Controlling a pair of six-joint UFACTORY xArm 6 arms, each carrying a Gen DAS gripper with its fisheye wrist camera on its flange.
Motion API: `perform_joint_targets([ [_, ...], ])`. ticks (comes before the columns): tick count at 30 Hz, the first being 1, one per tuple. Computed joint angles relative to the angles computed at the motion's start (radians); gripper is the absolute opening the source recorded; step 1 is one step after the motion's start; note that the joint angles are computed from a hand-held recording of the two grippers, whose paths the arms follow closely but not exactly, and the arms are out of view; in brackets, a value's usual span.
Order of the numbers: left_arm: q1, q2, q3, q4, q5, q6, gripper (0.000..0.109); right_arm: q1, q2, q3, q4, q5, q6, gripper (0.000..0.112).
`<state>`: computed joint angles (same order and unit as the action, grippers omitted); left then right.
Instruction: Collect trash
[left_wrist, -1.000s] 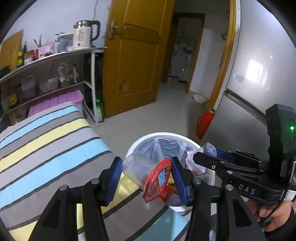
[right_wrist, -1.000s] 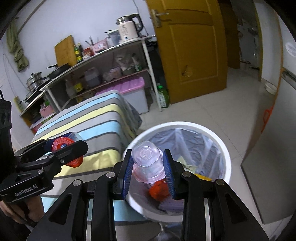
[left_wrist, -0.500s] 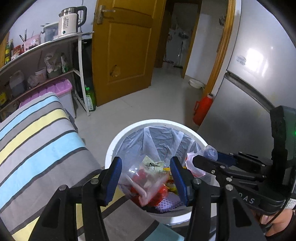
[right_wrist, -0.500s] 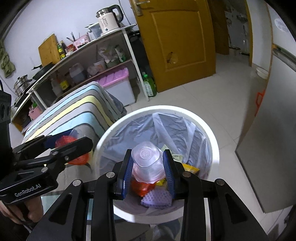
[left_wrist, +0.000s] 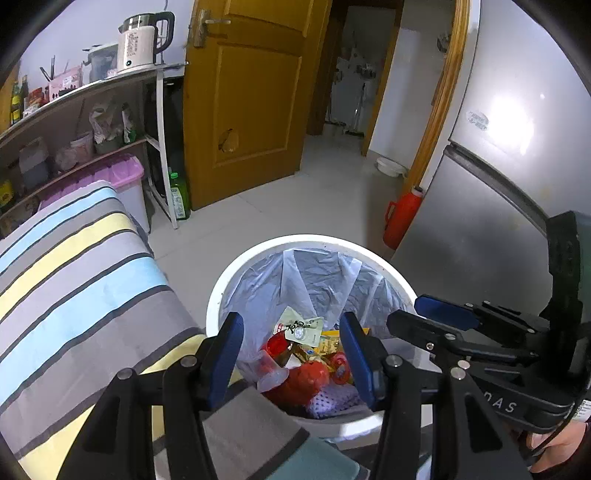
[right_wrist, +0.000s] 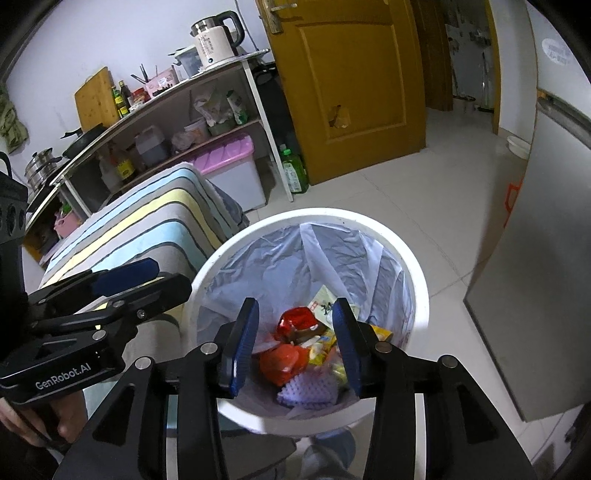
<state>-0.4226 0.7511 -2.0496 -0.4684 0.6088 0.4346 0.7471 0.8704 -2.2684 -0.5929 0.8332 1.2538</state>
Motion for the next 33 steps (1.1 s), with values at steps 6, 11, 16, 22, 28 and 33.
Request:
perform_joint_targets([
  [6,0.001,-0.151,0.214,-0.084,-0.104,0.081,0.054,0.035,-0.023,-0.003,-0.048,0.025,0.02,0.043],
  [11,0.006,-0.283,0.387,-0.158,-0.189,0.146,0.054,0.078,-0.02,-0.044,-0.091,0.065,0.024,0.043],
  [16,0.008,-0.401,0.537,-0.22,-0.257,0.207,0.054,0.122,-0.001,-0.103,-0.125,0.113,0.023,0.043],
  [22,0.015,-0.534,0.696,-0.314,-0.319,0.296,0.054,0.176,0.006,-0.138,-0.176,0.165,0.034,0.043],
  [28,0.015,-0.644,0.839,-0.314,-0.395,0.292,0.054,0.22,0.036,-0.2,-0.207,0.206,0.026,0.043],
  [33,0.015,-0.722,0.946,-0.256,-0.456,0.227,0.054,0.249,-0.006,-0.132,-0.247,0.198,0.056,0.043],
])
